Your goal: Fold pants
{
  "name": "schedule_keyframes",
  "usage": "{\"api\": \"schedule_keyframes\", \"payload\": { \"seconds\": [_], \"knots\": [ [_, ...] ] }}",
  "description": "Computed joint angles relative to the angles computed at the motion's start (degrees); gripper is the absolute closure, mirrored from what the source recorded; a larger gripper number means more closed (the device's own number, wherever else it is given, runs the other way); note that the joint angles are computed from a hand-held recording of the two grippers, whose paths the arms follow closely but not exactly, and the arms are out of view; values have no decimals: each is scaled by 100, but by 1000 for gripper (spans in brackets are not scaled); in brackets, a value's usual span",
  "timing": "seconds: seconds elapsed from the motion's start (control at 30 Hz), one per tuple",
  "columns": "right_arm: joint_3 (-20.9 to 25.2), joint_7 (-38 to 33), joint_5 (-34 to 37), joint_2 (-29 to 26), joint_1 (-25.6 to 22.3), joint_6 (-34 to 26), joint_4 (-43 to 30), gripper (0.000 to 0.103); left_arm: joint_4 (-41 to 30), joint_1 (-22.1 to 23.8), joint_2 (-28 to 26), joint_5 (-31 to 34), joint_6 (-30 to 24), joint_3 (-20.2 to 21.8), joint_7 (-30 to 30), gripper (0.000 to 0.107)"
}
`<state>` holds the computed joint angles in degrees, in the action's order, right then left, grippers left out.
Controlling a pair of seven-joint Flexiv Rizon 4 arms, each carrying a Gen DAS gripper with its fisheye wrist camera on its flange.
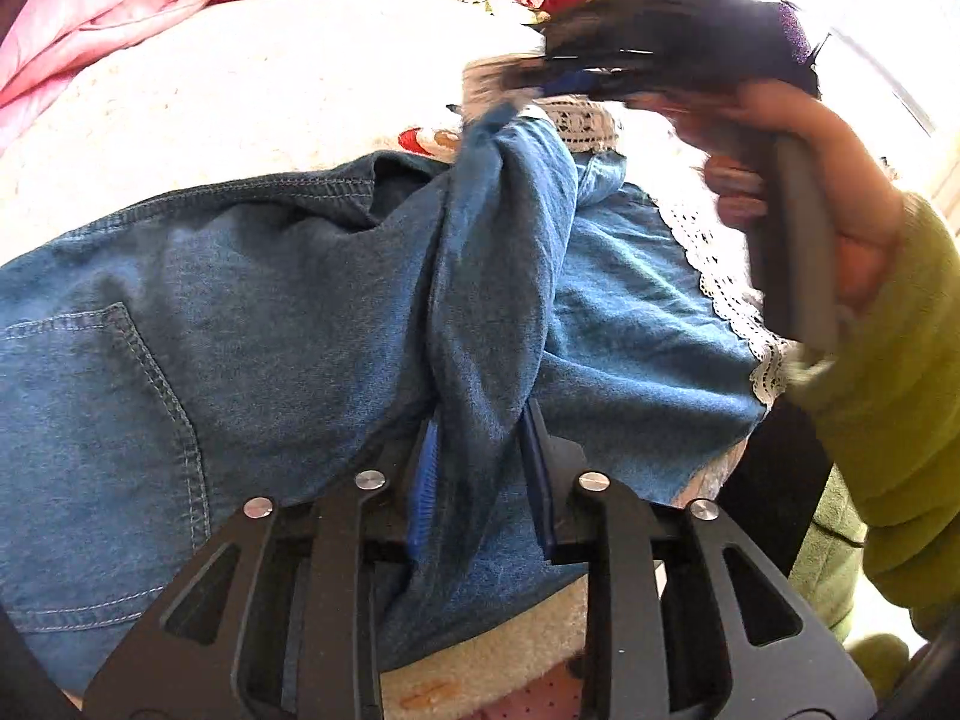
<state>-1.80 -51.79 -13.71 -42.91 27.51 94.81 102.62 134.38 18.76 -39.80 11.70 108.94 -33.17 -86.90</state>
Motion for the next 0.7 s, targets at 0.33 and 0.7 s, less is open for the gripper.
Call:
{"api": "schedule_keyframes", "payload": {
  "seconds": [0.33,0.7],
  "knots": [
    [576,-217,676,1282,-745,1463,1995,90,-173,-638,153,9,211,642,0,107],
    [918,-17,1240,1914,-819,1904,3523,90,269,-394,623,482,270,482,469,107]
  ]
}}
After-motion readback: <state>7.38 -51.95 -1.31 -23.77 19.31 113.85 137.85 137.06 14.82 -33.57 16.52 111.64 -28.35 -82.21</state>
